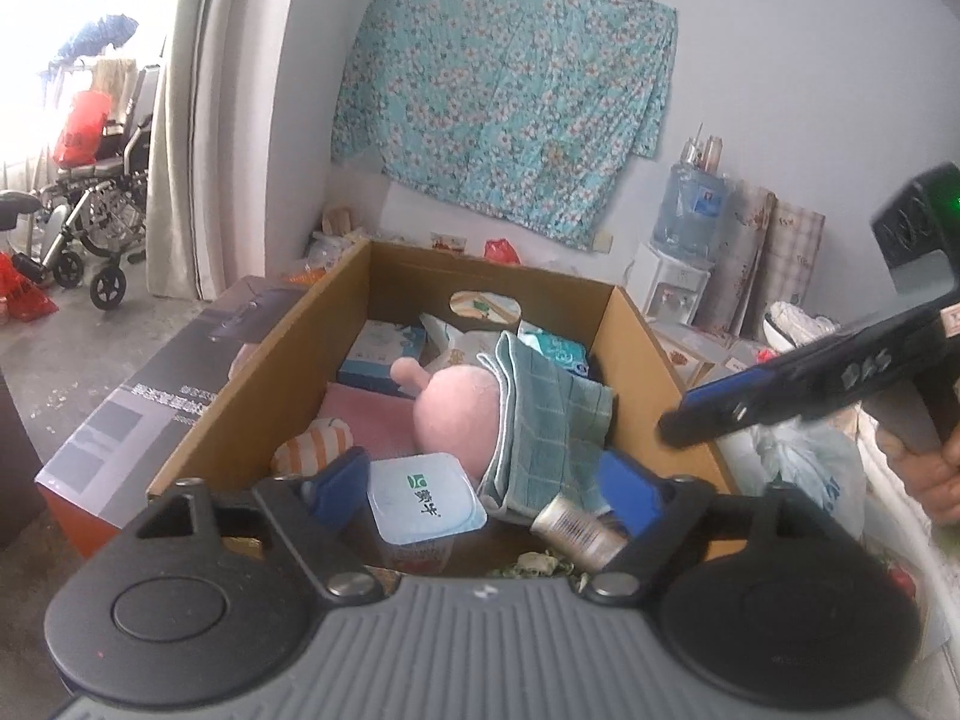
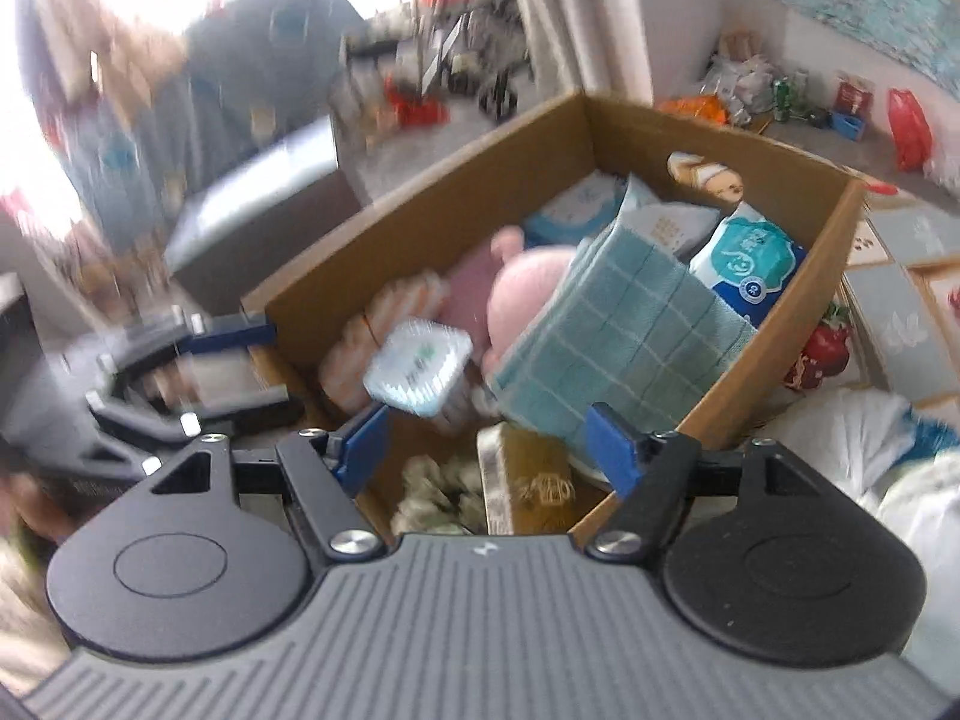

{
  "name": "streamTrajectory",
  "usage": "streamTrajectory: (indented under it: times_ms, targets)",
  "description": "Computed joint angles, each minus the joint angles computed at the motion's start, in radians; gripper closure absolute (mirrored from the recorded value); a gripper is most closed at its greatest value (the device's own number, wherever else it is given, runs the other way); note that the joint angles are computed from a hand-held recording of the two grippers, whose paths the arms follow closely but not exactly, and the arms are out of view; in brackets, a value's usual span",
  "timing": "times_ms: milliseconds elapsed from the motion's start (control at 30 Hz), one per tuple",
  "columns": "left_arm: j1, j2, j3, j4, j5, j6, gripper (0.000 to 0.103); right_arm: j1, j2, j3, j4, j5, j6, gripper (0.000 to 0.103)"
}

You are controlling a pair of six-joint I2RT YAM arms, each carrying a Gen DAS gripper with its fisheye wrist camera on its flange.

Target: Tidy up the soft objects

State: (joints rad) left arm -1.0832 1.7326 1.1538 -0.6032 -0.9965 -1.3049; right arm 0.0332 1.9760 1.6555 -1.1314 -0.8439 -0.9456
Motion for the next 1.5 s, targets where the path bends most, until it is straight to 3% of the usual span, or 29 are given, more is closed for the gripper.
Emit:
streamTrajectory:
  times_ms: [100, 167, 333, 433, 533, 700, 867, 1033, 1267, 1500]
  targets:
    - [-0.023, 0.017, 0.044, -0.084, -0.035, -0.071, 0.005, -0.086, 0.016, -0.033, -0.032, -0.179, 0.025, 0.025]
    - [-0.036, 0.025, 0.072, -0.141, -0.047, -0.111, 0.001, -0.129, -0.003, -0.103, 0.01, -0.272, 0.058, 0.017]
    - [-0.079, 0.094, 0.207, -0.389, -0.083, -0.281, 0.0, -0.205, -0.108, -0.394, 0.356, -0.423, 0.327, 0.002]
    - [-0.106, 0.141, 0.281, -0.504, -0.084, -0.374, 0.0, -0.228, -0.169, -0.564, 0.595, -0.441, 0.517, 0.001]
    - [-0.122, 0.181, 0.33, -0.575, -0.049, -0.471, 0.0, -0.241, -0.21, -0.673, 0.71, -0.392, 0.636, 0.001]
    - [-0.144, 0.23, 0.356, -0.639, 0.01, -0.579, 0.0, -0.262, -0.324, -0.821, 0.825, -0.25, 0.691, 0.001]
    - [-0.143, 0.366, 0.534, -0.883, 0.078, -0.708, 0.0, -0.251, -0.475, -0.955, 0.958, -0.075, 0.728, 0.001]
    - [-0.145, 0.368, 0.549, -0.883, 0.086, -0.719, 0.0, -0.243, -0.599, -1.05, 1.062, 0.046, 0.767, 0.001]
    - [-0.133, 0.363, 0.533, -0.811, 0.086, -0.583, 0.0, -0.27, -0.751, -1.154, 1.169, 0.149, 0.807, 0.001]
    - [-0.141, 0.392, 0.556, -0.878, 0.082, -0.63, 0.0, -0.284, -0.835, -1.232, 1.193, 0.197, 0.774, 0.001]
